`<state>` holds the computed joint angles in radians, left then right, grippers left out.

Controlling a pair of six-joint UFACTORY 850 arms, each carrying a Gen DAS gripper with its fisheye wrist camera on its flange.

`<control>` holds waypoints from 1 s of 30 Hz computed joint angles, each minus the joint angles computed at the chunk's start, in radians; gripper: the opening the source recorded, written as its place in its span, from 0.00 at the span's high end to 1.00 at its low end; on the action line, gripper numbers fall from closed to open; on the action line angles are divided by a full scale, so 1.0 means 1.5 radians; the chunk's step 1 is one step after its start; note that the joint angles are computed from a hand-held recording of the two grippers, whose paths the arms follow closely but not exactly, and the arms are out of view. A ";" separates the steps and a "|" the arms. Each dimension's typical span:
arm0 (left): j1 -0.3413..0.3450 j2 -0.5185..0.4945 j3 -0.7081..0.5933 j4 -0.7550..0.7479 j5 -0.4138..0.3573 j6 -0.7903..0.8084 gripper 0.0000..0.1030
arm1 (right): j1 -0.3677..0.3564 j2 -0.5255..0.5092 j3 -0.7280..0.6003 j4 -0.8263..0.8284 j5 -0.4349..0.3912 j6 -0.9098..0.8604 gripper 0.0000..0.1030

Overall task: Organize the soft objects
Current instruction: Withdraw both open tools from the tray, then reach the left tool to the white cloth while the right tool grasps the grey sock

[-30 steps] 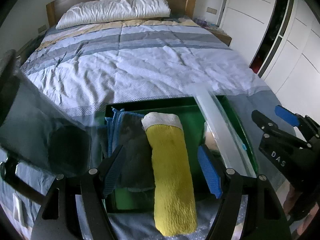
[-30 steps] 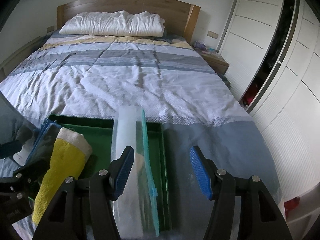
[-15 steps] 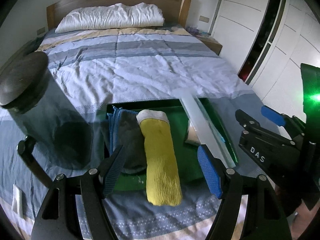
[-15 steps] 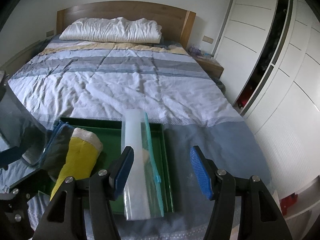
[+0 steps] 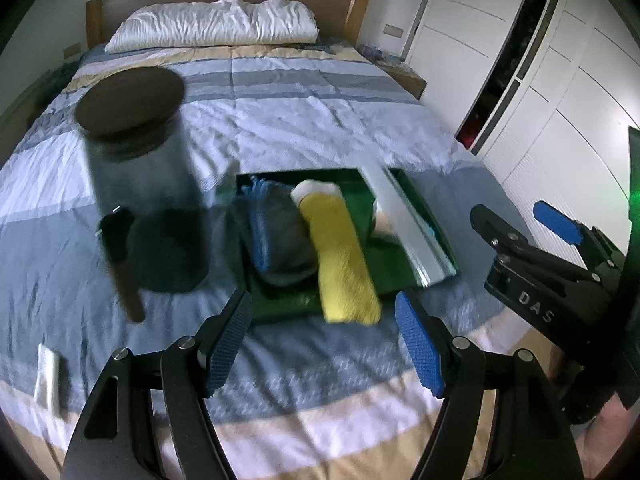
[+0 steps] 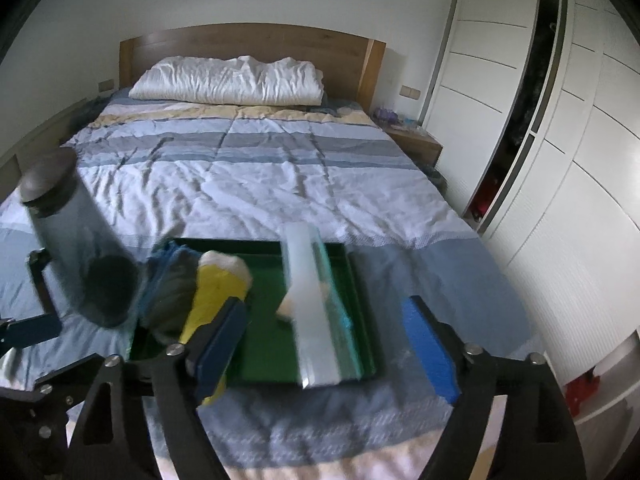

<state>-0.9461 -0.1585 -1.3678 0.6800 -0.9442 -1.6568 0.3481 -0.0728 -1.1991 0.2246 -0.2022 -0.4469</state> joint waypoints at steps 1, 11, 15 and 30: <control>-0.006 0.011 0.010 -0.003 -0.005 0.001 0.34 | 0.002 0.013 0.012 0.005 -0.006 0.003 0.16; -0.053 0.110 0.094 -0.013 -0.049 -0.006 0.33 | 0.046 0.140 0.109 -0.006 -0.056 0.085 0.00; -0.068 0.154 0.131 -0.015 -0.063 -0.007 0.32 | 0.074 0.184 0.138 -0.069 -0.081 0.180 0.00; -0.138 0.340 0.290 -0.045 -0.157 -0.035 0.05 | 0.267 0.278 0.201 -0.385 -0.166 0.633 0.00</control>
<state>-1.1528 0.3518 -0.9330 0.6132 -1.1804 -1.7091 0.7480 0.3444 -0.8969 -0.3522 -0.4508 0.5022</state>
